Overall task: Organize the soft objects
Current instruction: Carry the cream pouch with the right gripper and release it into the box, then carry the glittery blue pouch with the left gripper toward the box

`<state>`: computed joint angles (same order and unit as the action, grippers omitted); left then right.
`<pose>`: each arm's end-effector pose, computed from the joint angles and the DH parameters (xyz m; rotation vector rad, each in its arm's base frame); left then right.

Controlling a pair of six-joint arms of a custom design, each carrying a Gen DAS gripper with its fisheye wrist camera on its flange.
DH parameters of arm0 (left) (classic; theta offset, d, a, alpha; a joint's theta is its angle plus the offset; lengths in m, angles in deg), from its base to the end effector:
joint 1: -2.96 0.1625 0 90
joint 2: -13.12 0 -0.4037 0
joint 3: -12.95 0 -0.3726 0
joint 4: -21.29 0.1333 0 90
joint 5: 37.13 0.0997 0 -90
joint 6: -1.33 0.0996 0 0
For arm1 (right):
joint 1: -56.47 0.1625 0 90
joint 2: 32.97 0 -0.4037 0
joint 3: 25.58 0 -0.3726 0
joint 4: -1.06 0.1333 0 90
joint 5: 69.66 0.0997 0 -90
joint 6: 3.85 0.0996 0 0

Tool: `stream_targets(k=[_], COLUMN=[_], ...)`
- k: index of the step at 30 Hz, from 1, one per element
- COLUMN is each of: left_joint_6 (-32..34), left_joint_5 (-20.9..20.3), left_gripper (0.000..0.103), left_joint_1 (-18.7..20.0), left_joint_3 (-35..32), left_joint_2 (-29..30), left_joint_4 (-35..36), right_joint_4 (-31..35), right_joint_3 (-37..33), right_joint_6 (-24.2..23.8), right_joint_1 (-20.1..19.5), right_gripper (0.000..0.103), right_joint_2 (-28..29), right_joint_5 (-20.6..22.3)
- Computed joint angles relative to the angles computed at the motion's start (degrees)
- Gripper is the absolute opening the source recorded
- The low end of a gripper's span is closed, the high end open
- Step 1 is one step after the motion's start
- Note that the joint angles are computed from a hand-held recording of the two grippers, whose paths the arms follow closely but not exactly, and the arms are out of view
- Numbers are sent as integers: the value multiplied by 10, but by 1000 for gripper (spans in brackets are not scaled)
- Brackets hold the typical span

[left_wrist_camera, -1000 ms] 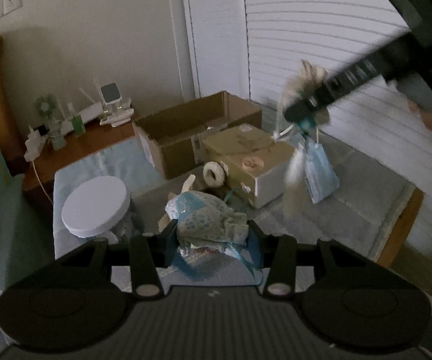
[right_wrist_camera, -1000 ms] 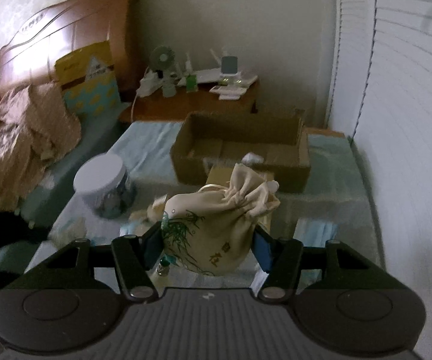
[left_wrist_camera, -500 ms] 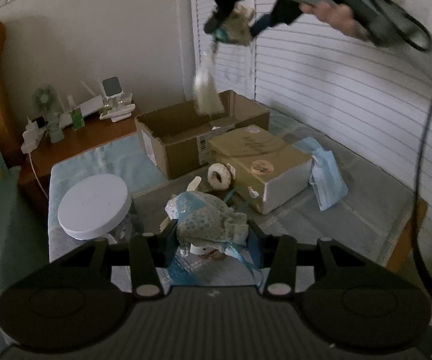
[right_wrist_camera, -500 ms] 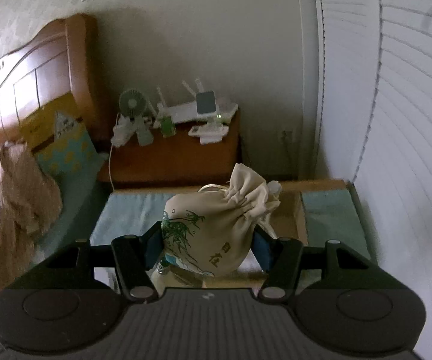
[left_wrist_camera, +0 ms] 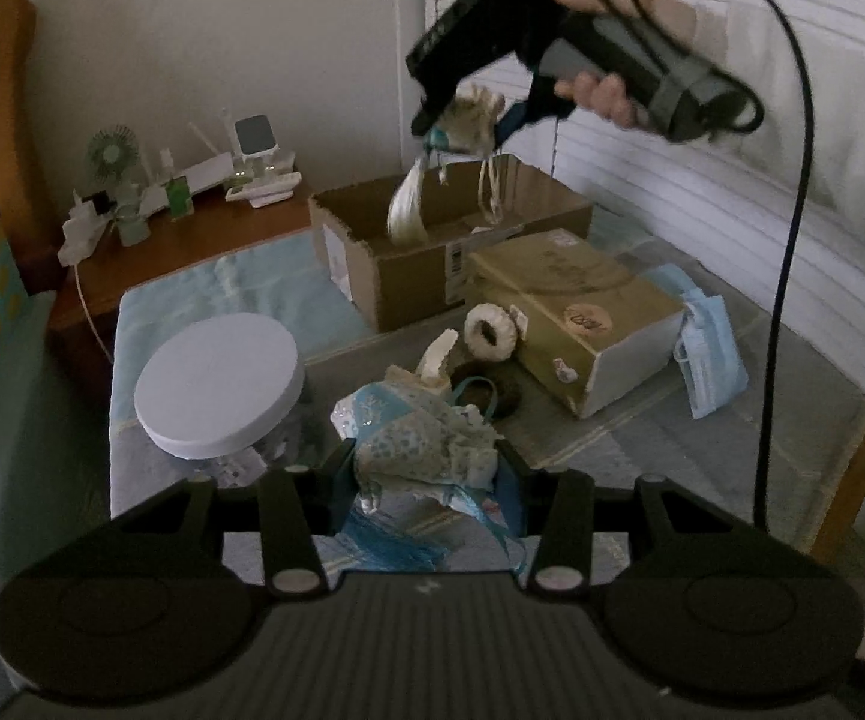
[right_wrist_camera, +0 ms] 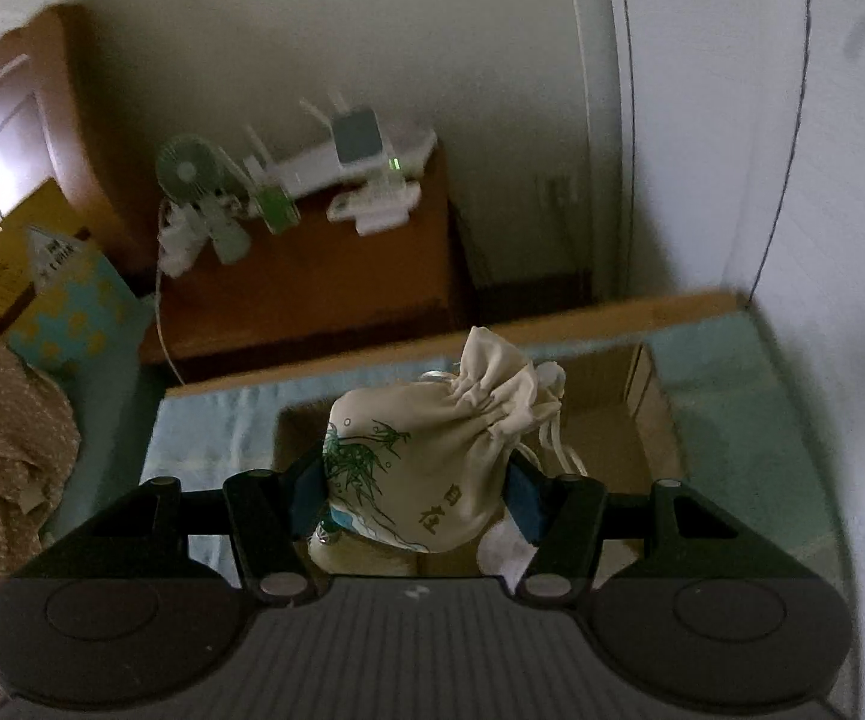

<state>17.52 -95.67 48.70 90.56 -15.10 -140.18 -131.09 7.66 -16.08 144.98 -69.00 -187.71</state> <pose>-0.3716 -0.6468 0.0293 1.1954 2.3381 -0.6754 0.0648 -0.8333 0.4263 -0.0224 -2.4330 0.9216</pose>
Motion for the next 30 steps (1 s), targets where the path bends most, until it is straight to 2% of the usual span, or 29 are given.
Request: stream_targets(k=[3, 4, 5, 8, 12, 15, 16, 21, 22, 30], left_joint_6=[-1, -1, -1, 1, 5, 9, 13, 16, 17, 26], left_joint_5=[1, 0, 0, -2, -6, -9, -9, -19, -20, -33], left_gripper=[46, 46, 46, 46, 46, 46, 46, 46, 46, 46], left_joint_1=[1, 2, 2, 2, 3, 3, 2, 0, 0, -3], left_joint_3=[-6, -8, -11, -16, -26, -39, -43, -60, -64, -116], left_joint_2=[2, 2, 3, 5, 8, 12, 13, 19, 21, 39], left_joint_4=[6, 8, 10, 13, 17, 25, 27, 38, 41, 75], right_joint_4=[38, 61, 78, 55, 17, -54, -82, -213, -248, -384], right_joint_3=[-32, -51, -63, -31, 14, 93, 131, 247, 280, 421], right_joint_6=[24, 37, 48, 49, 22, -24, -50, -127, -152, -210], right_joint_1=[-10, -13, -15, -20, -19, -17, -13, -11, -8, -11], right_gripper=[69, 77, 80, 89, 91, 95, 96, 103, 103, 103], right_joint_2=[18, 27, 32, 17, -5, -42, -60, -108, -122, -185], right_joint_5=[15, 17, 20, 24, 10, -1, -20, -31, -48, -42])
